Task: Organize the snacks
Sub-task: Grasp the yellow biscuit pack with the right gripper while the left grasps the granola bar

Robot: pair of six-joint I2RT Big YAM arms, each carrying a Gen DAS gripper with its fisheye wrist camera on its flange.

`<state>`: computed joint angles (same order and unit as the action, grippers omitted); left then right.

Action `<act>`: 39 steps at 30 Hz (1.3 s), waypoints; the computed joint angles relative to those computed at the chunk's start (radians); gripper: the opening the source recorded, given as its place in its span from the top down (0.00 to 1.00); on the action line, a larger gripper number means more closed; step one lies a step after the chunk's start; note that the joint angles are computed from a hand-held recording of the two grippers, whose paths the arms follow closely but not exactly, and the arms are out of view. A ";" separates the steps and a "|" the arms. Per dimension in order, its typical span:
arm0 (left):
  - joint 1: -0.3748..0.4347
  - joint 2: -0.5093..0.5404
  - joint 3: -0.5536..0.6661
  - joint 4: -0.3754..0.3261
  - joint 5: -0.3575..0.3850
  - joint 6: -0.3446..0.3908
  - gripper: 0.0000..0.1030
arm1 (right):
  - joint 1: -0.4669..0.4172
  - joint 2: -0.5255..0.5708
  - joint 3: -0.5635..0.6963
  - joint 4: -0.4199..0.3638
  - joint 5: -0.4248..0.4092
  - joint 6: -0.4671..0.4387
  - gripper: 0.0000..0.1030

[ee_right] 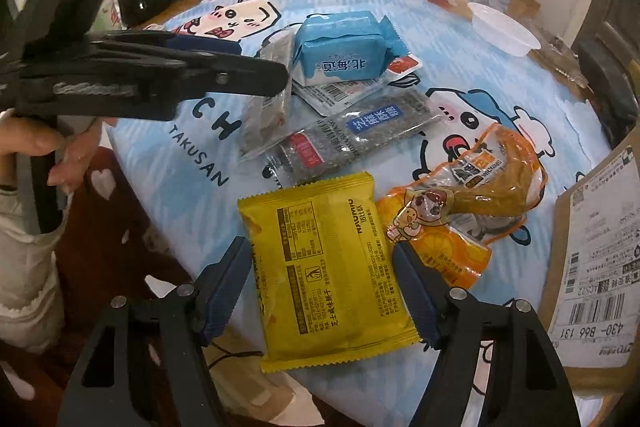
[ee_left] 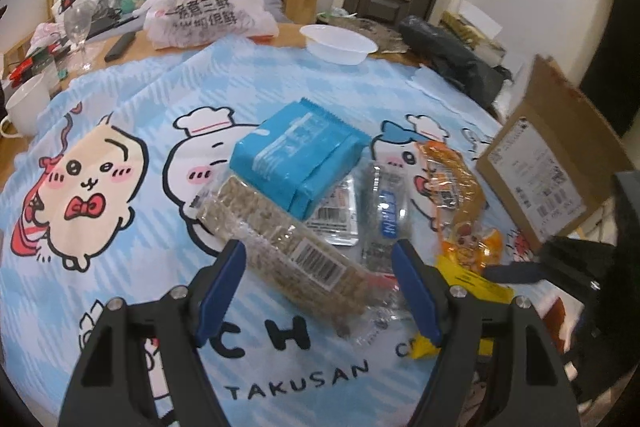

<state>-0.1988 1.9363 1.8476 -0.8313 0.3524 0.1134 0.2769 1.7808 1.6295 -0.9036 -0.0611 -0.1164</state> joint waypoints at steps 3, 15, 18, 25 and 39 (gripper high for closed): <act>-0.012 0.028 0.019 0.020 -0.037 -0.025 0.30 | -0.004 -0.008 -0.009 0.015 -0.008 0.032 0.34; -0.016 0.021 -0.029 0.070 -0.193 0.088 0.41 | -0.007 -0.009 -0.026 0.064 -0.022 0.081 0.32; 0.004 0.011 -0.046 0.048 -0.195 0.119 0.43 | -0.009 -0.009 -0.027 0.066 -0.030 0.082 0.32; 0.065 -0.022 -0.090 0.038 -0.172 0.163 0.57 | -0.006 -0.016 -0.039 0.068 -0.034 0.065 0.32; 0.057 0.038 0.004 0.000 -0.137 0.172 0.63 | -0.001 -0.027 -0.086 0.105 -0.024 -0.011 0.33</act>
